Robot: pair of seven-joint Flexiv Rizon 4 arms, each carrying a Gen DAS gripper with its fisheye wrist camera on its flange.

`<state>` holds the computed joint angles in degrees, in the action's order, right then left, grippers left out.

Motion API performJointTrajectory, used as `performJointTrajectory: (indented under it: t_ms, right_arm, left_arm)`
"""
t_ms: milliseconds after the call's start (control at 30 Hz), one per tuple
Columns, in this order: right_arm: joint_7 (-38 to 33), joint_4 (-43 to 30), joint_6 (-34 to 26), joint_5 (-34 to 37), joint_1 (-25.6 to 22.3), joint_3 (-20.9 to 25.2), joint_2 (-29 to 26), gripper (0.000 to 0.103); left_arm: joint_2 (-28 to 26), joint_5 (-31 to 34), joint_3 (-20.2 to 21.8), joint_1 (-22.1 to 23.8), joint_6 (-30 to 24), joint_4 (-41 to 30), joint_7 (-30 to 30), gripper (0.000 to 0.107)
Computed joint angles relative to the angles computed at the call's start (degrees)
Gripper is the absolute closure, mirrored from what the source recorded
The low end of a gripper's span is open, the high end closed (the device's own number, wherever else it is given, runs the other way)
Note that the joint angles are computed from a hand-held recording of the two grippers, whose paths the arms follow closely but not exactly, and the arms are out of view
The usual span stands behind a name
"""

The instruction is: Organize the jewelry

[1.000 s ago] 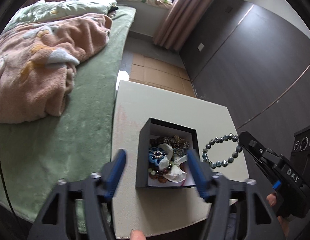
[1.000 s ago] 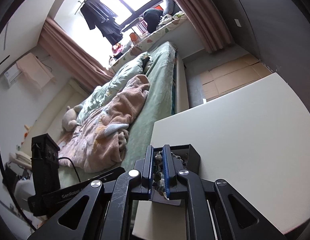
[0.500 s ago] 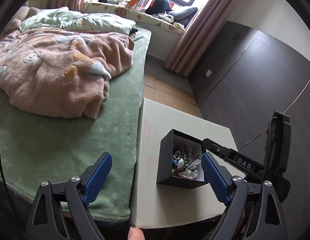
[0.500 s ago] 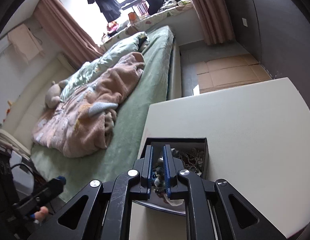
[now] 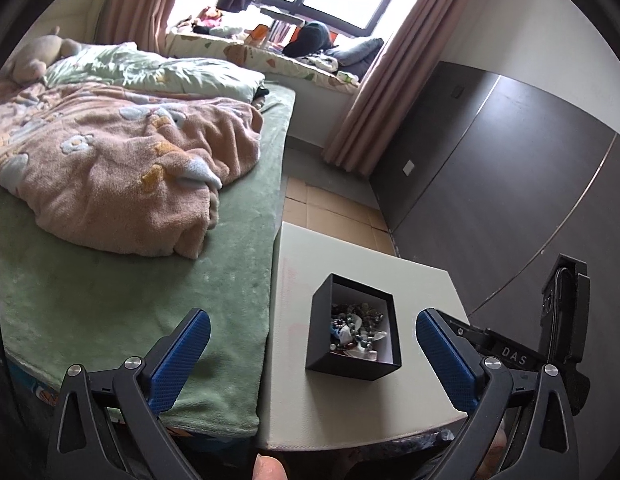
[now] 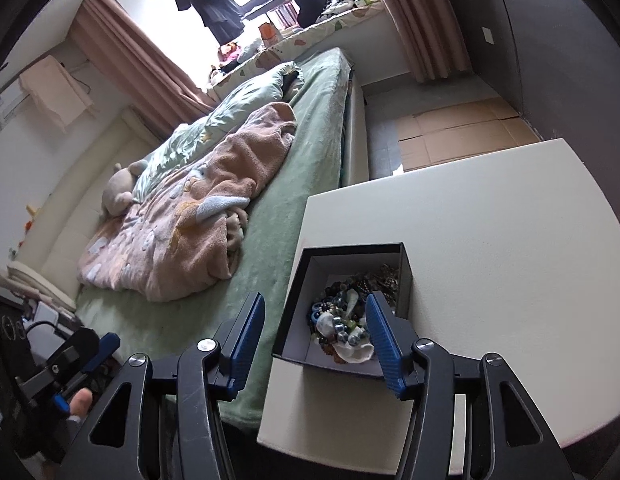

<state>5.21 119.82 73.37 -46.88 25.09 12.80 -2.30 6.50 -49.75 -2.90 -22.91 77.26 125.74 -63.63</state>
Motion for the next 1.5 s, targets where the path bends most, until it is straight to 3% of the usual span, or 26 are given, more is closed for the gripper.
performJointTrajectory:
  t_ms: [100,200,333,467,600,1067,1500]
  right_arm:
    - [-2.9,1.0,-3.6,5.1,0.4,1.7,2.5,0.038]
    - [-3.1,2.6,-6.2,6.9,0.2,3.1,5.5,0.035]
    - [-3.2,4.3,-10.0,8.9,-0.3,5.0,9.9,0.012]
    - [-3.6,5.3,-13.2,10.6,-0.7,7.1,14.0,0.010]
    - [-4.3,5.5,-17.1,12.0,-0.6,9.2,17.6,0.000]
    - [-5.3,2.7,-31.6,13.3,1.4,16.0,26.2,0.000]
    - [-4.4,-0.9,-41.7,11.8,3.8,21.6,29.6,0.000]
  left_arm:
    - [1.0,2.0,-0.3,-0.1,-0.1,0.2,-1.1,0.004]
    - [2.3,4.7,-0.5,-0.5,-0.7,0.5,-2.5,0.004]
    - [4.2,8.5,-0.5,-1.2,-1.4,0.9,-4.0,0.004]
    - [6.4,11.4,-0.3,-2.3,-1.7,1.5,-5.1,0.004]
    - [8.8,14.9,-0.1,-3.2,-3.5,1.7,-5.8,0.004]
    - [19.0,23.9,0.5,-5.3,-6.9,4.4,-7.8,0.004]
    - [27.3,27.7,1.5,-6.8,-7.2,7.9,-9.3,0.004]
